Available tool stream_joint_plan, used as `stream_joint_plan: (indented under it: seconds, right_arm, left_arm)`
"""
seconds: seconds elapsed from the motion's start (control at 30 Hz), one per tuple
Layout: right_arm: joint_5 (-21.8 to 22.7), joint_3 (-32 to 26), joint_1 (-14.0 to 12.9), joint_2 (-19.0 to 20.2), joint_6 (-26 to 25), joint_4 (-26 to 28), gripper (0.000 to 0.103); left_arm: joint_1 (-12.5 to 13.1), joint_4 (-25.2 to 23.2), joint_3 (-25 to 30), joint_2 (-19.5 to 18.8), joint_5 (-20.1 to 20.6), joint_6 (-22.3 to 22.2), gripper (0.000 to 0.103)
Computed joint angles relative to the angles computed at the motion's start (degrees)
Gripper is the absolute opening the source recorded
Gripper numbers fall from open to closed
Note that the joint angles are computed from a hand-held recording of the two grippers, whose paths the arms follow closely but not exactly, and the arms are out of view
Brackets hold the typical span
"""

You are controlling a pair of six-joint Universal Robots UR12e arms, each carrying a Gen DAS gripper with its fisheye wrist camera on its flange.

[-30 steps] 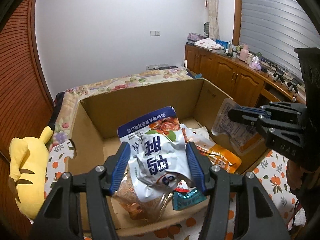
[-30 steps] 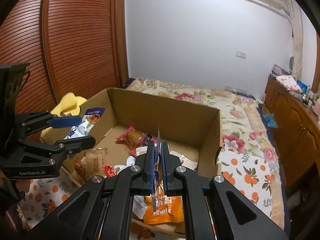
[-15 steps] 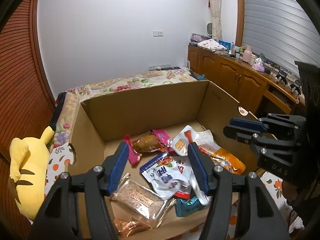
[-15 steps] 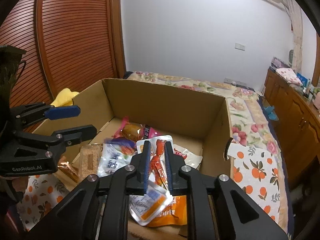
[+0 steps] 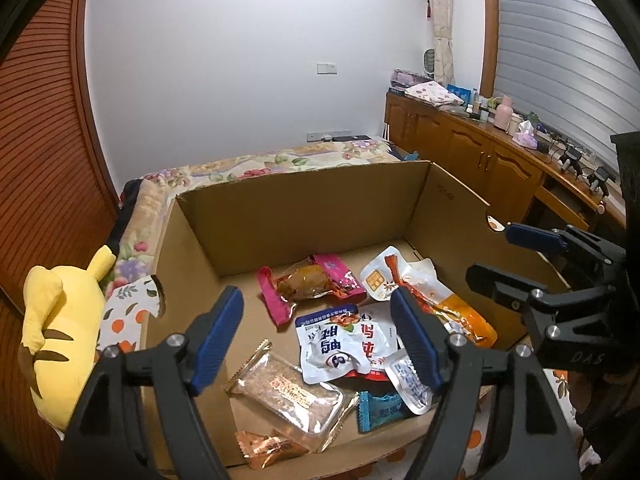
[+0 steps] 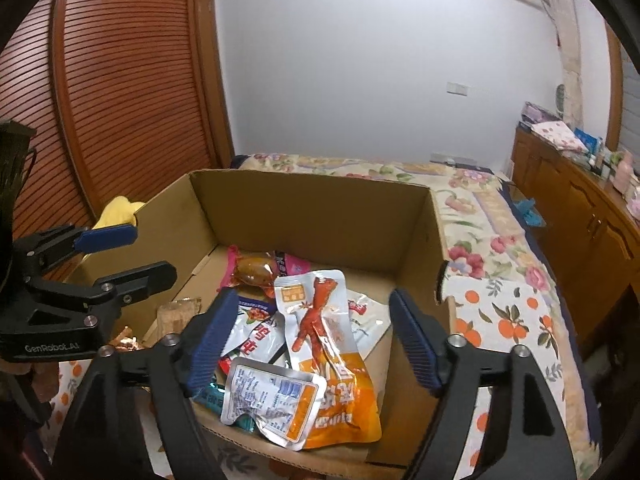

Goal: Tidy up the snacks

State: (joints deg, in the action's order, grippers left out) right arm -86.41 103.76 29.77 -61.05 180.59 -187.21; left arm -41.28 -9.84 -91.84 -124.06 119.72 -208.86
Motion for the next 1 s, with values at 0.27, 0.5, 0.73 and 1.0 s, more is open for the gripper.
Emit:
stream_joint_plan:
  seconds: [0.27, 0.5, 0.73, 1.0]
  right_arm:
    - [-2.2, 1.1, 0.7, -0.3, 0.5, -1.9, 0.087]
    - [-3.2, 2.5, 1.0, -1.1, 2.0, -2.2, 0.087]
    - [-6.4, 4.9, 1.9, -2.8, 2.3, -4.6, 0.093]
    - [-6.4, 8.1, 2.3, -5.5, 2.1, -6.9, 0.095]
  left_arm:
    - [-0.4, 1.1, -0.8, 0.3, -0.1, -0.5, 0.077]
    - [-1.4, 1.7, -1.6, 0.8, 1.7, -0.9, 0.091]
    - [-3.4, 1.2, -2.2, 1.6, 5.0, -1.5, 0.1]
    - [-6.2, 3.2, -3.4, 3.4, 9.0, -3.3, 0.102]
